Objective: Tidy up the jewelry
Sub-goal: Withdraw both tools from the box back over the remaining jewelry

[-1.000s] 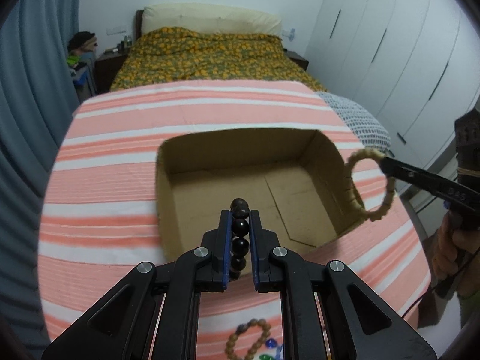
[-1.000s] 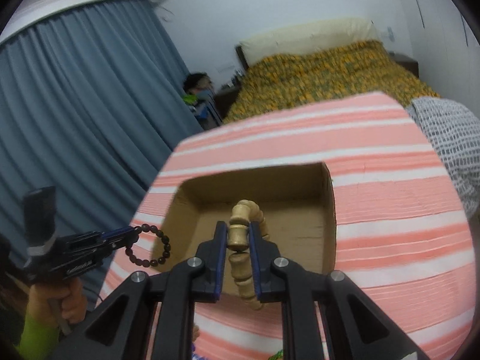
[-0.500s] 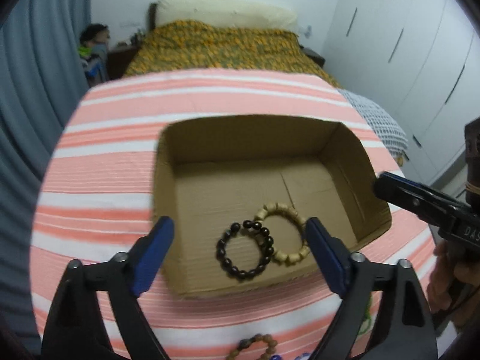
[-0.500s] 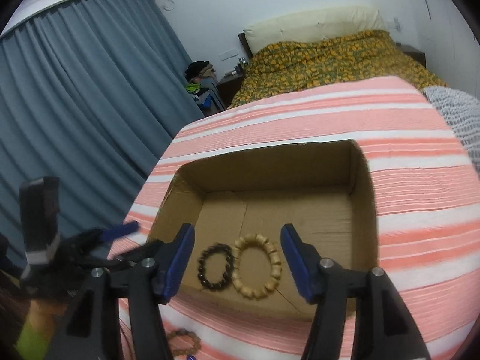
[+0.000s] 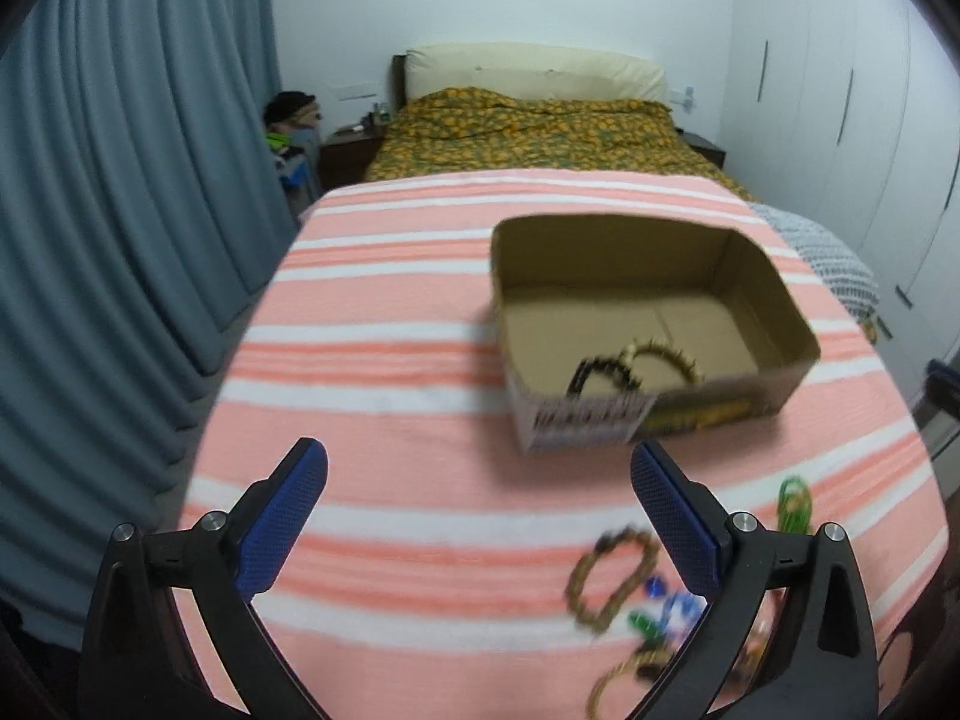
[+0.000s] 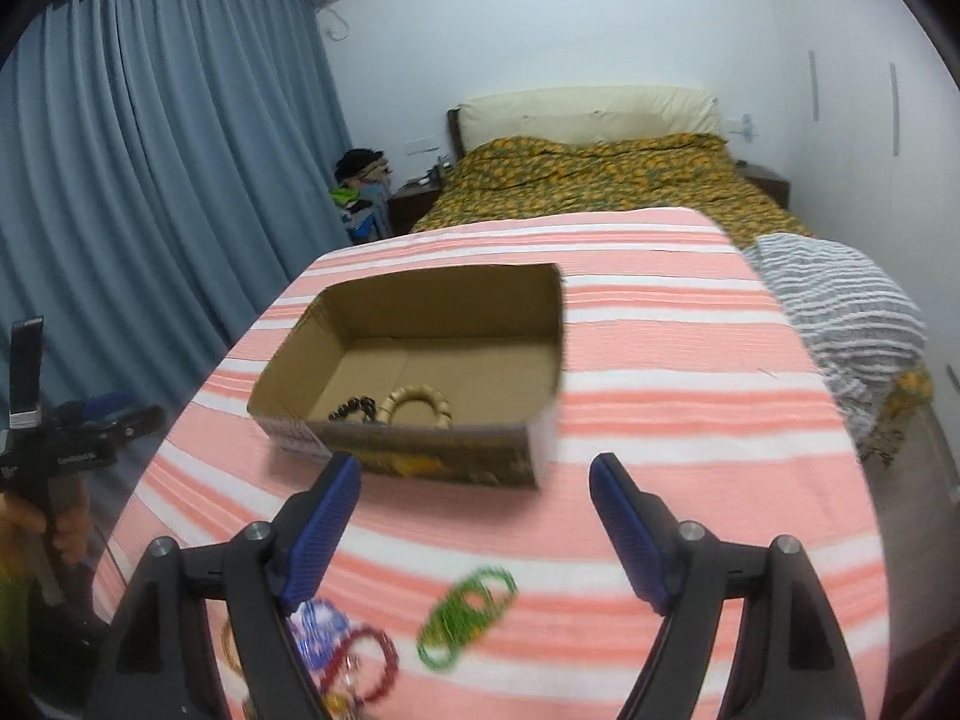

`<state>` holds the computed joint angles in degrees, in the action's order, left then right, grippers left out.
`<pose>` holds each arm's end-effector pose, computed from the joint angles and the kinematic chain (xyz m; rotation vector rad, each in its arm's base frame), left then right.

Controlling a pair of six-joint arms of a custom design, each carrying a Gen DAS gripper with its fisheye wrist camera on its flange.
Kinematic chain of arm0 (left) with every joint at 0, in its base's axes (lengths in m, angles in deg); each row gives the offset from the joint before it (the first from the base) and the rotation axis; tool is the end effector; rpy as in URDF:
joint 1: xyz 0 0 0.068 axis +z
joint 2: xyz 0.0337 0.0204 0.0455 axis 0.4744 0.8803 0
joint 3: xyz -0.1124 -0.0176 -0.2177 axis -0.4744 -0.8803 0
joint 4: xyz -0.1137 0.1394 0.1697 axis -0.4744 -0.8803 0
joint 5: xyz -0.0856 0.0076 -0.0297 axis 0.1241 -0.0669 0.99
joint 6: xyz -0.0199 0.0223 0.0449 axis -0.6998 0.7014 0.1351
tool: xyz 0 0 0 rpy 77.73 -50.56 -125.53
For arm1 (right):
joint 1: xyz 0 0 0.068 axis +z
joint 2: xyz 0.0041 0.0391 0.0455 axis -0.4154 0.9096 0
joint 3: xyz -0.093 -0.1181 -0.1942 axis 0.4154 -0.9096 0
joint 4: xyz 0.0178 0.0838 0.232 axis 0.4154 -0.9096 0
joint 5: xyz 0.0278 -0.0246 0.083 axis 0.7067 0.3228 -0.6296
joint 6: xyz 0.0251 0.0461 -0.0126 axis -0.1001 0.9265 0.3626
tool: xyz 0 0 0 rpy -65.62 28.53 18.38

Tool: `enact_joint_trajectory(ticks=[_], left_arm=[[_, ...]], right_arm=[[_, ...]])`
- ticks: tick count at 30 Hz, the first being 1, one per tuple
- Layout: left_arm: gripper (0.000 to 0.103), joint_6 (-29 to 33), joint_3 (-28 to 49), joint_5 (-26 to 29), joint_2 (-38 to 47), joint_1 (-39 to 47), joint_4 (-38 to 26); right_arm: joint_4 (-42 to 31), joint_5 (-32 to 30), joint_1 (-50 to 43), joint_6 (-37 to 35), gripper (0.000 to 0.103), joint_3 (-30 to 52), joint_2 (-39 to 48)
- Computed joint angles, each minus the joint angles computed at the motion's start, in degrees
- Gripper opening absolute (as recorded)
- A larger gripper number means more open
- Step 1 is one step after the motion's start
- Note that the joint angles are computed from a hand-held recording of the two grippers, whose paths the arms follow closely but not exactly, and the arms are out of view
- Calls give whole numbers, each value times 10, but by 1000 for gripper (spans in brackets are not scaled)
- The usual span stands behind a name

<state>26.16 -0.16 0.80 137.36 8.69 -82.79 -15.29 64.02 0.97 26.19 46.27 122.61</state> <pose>0.2371 -0.0743 0.2412 -0.0281 2.3745 0.0461 0.2253 0.1062 0.2646 -0.2035 2.2925 0.3272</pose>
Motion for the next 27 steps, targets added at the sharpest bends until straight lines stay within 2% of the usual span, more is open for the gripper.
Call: enact_joint_trajectory(ticks=[2,5,9,11,13,16,19,23,27], left_arm=[[101,-7,-26,-28,-37,-20,-18],[102,-21,-71,-98,-94,-78,-41],[102,-15,-147,-53,-188,-96,-38],[102,-27,-178,-38,-218,-93,-39],[101,-45,-215,-29,-247,-88,-38],[101,-65,-261,-2,-284,-79,-48],[102,-83,-301,-12,-324,-103,-54],[102,-127,-356,-3,-381,-131,-55],[102,-179,-384,-50,-377,-221,-42]], right_arm=[[-4,17,10,1,81,-39,-51],[-14,46,35,-4,81,-107,-156],[-26,117,98,-3,81,-186,-290],[-49,158,137,10,88,-213,-353],[-71,194,171,31,89,-235,-403],[-92,237,218,68,91,-263,-434],[-109,240,244,99,91,-283,-439],[-135,312,357,171,91,-321,-416],[-118,375,446,235,91,-353,-351]])
